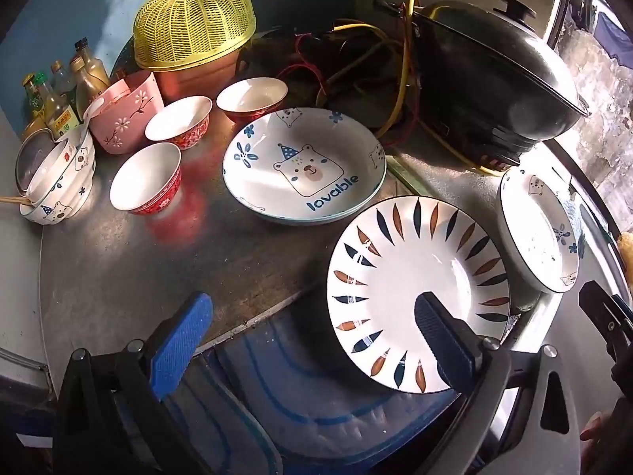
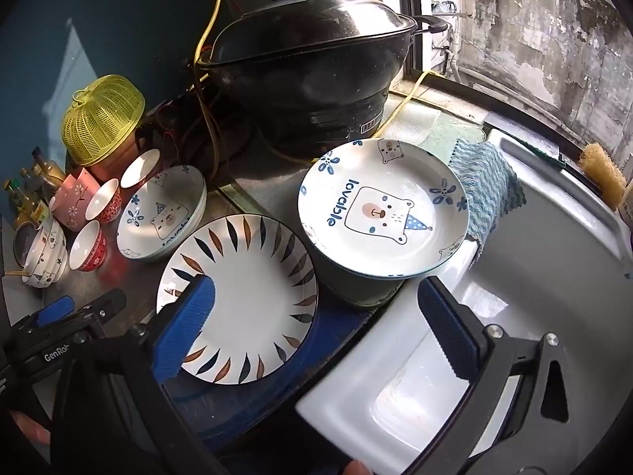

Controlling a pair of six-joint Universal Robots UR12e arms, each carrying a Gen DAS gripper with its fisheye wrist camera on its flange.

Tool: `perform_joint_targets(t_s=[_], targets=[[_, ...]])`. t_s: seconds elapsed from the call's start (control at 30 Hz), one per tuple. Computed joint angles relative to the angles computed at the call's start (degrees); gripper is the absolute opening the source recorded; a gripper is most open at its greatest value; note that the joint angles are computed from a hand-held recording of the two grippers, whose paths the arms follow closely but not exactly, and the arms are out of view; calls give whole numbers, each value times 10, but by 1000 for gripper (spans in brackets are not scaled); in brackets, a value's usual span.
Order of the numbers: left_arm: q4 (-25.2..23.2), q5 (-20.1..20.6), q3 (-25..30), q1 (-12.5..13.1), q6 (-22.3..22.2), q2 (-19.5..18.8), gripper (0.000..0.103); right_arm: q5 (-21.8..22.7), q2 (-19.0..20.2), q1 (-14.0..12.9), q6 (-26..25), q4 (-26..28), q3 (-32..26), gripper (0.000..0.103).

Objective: Organize plates and bowls
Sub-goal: 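Move the right gripper toward the leaf-pattern white plate on the stack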

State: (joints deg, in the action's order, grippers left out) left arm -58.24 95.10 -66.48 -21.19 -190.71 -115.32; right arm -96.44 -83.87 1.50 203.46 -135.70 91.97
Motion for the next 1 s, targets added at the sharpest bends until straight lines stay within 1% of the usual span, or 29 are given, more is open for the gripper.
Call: perform_joint_targets(t_s=[0.57, 1.0], targets=[[-10, -9, -1, 1, -2, -1, 103, 8, -1, -1, 8, 16, -2, 103], [-14, -7, 1, -1, -2, -3, 103, 8, -1, -1, 10, 17, -2, 103]])
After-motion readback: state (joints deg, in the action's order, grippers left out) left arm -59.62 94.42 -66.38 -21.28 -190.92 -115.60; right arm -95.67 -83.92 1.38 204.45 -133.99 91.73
